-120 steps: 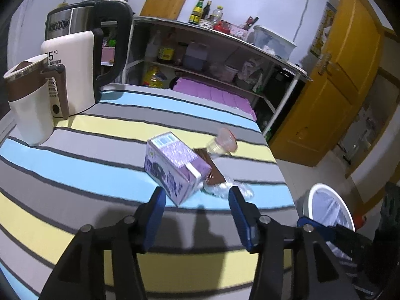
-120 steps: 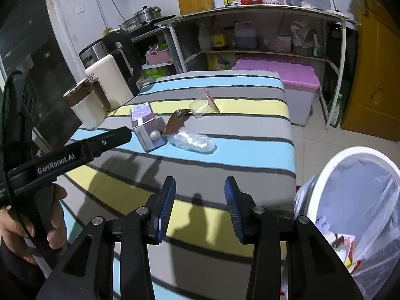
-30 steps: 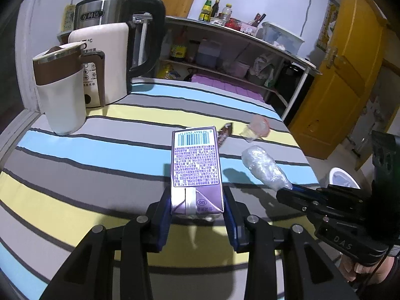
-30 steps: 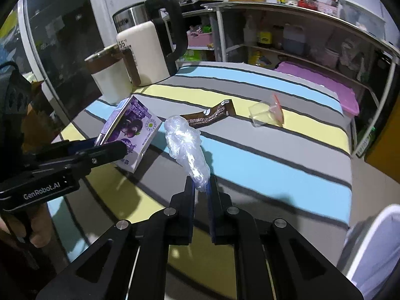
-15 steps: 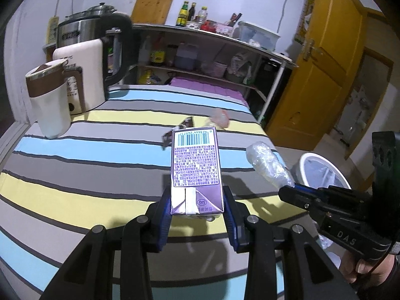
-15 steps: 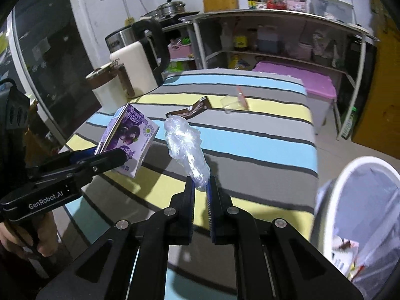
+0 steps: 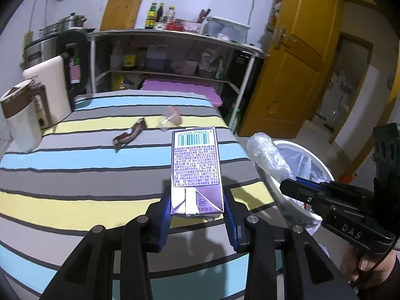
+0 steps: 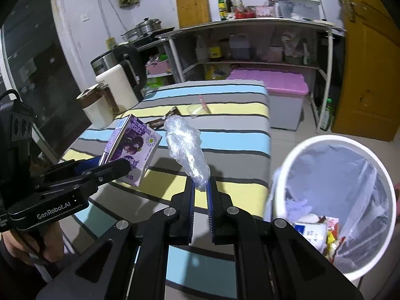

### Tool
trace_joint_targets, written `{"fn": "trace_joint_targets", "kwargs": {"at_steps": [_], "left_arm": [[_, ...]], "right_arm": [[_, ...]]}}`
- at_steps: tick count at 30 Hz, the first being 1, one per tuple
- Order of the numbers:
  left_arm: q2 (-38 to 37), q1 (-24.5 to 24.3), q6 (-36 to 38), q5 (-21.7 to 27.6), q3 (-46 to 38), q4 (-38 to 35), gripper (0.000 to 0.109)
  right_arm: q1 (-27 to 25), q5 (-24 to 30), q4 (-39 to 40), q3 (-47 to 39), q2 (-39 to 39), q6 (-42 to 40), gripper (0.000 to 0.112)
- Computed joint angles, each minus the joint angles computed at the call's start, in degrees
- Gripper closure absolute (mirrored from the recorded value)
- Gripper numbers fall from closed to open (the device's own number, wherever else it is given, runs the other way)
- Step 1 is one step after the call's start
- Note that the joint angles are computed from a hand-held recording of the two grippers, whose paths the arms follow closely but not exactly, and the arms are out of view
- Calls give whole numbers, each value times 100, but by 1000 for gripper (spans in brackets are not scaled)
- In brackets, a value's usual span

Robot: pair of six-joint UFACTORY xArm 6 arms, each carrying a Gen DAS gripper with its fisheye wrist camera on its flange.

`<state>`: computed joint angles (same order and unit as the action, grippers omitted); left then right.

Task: Collect trash
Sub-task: 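Carry the purple carton and plastic bag over the white bin with both tools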

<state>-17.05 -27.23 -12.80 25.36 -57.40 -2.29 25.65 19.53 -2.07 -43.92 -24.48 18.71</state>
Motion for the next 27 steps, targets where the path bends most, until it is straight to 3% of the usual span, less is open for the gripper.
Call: {"fn": "trace_joint_targets", "kwargs": {"at_steps": [27], "left_arm": [[1540, -1033, 1046, 9, -1528, -817, 71]], "right_arm": [[-1344, 442, -127, 1181, -1471, 370, 103]]}}
